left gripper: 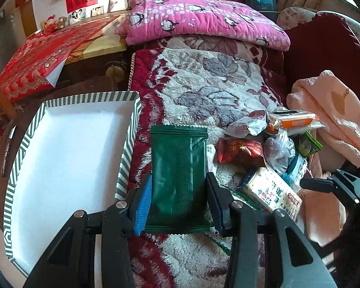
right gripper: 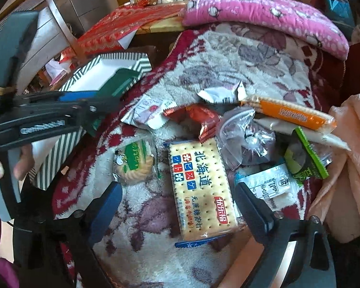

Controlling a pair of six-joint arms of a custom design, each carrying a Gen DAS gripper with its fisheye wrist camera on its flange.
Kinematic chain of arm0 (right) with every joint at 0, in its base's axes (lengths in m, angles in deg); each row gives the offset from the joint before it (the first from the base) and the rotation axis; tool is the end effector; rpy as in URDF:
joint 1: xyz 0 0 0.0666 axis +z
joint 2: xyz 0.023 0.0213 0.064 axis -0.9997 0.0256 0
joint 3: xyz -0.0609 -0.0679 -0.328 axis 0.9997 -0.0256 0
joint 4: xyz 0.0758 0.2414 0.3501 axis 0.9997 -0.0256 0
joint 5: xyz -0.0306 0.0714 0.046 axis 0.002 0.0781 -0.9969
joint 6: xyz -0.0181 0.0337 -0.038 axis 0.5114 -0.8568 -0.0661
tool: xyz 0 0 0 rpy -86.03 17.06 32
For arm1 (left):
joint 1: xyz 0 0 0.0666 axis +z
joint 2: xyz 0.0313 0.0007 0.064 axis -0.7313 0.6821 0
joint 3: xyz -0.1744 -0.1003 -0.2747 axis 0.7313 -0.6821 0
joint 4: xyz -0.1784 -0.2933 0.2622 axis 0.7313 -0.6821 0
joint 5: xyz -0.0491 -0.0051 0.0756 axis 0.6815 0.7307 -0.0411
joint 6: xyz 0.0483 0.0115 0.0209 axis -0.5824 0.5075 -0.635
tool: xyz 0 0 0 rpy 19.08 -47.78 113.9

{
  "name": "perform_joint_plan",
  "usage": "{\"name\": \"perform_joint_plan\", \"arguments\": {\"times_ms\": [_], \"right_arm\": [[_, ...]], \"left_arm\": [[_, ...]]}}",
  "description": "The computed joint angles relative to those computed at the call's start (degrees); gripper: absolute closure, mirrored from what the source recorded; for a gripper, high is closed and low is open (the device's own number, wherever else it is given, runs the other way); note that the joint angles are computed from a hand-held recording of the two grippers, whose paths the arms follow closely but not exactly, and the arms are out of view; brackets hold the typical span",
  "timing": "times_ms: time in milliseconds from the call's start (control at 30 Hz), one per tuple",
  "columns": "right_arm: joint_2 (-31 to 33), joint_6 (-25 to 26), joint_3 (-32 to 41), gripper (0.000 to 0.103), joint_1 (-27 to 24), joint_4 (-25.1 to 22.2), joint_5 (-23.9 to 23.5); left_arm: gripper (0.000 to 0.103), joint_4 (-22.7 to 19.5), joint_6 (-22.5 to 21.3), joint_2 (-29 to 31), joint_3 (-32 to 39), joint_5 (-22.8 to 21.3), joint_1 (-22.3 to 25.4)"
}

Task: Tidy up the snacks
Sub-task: 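Grasp the cracker pack with the right gripper while left holds green bar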

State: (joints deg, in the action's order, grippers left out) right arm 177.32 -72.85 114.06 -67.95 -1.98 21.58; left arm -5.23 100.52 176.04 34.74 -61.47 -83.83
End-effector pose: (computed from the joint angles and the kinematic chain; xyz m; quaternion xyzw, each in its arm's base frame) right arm 0.5138 0.1994 0.3066 -0.1758 0.9476 0.1378 0.2285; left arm 0.5457 -0.4010 0.3301 0.0819 0.9558 -0.0560 0.2767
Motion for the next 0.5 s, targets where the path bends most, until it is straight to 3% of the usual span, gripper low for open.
{"name": "perform_joint_plan", "arguments": {"times_ms": [500], "right_arm": [[1.6,1.2,0.5,0.011,-0.3,-0.7,1.0]], "left_arm": [[0.061,-0.4,0.6,0.0,0.0,-1.1,-0.5]]}}
